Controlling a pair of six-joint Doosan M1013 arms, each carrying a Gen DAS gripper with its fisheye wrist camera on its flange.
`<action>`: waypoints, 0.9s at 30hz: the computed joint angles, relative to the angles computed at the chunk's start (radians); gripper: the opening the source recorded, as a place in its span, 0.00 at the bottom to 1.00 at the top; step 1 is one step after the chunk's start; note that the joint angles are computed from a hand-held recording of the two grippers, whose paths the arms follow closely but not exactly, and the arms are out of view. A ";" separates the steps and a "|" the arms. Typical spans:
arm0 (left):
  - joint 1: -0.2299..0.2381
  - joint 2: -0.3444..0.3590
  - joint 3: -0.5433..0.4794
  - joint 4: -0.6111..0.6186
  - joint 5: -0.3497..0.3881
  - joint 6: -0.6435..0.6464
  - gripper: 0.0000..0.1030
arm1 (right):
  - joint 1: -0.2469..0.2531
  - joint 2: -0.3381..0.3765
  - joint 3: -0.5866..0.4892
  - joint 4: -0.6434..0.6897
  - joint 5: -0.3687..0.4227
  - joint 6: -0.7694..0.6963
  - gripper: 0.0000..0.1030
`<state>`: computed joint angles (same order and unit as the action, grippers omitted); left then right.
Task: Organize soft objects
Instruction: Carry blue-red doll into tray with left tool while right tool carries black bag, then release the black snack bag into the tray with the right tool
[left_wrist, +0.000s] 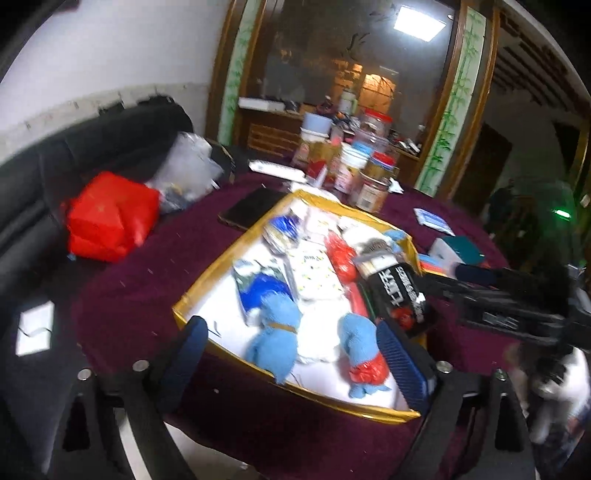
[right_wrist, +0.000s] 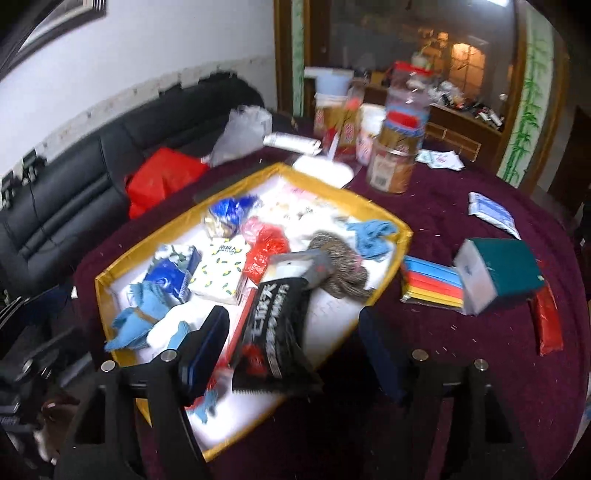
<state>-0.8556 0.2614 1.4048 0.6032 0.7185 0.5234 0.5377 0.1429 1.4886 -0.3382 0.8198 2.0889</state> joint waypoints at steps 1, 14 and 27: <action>-0.013 0.004 -0.005 0.057 0.026 -0.034 0.95 | 0.000 -0.018 0.021 -0.009 -0.021 0.020 0.72; -0.090 0.065 -0.089 0.228 0.233 -0.065 0.99 | 0.008 -0.133 0.178 -0.066 -0.128 0.166 0.75; -0.109 0.099 -0.133 0.184 0.278 0.018 0.99 | 0.015 -0.149 0.213 -0.036 -0.147 0.148 0.77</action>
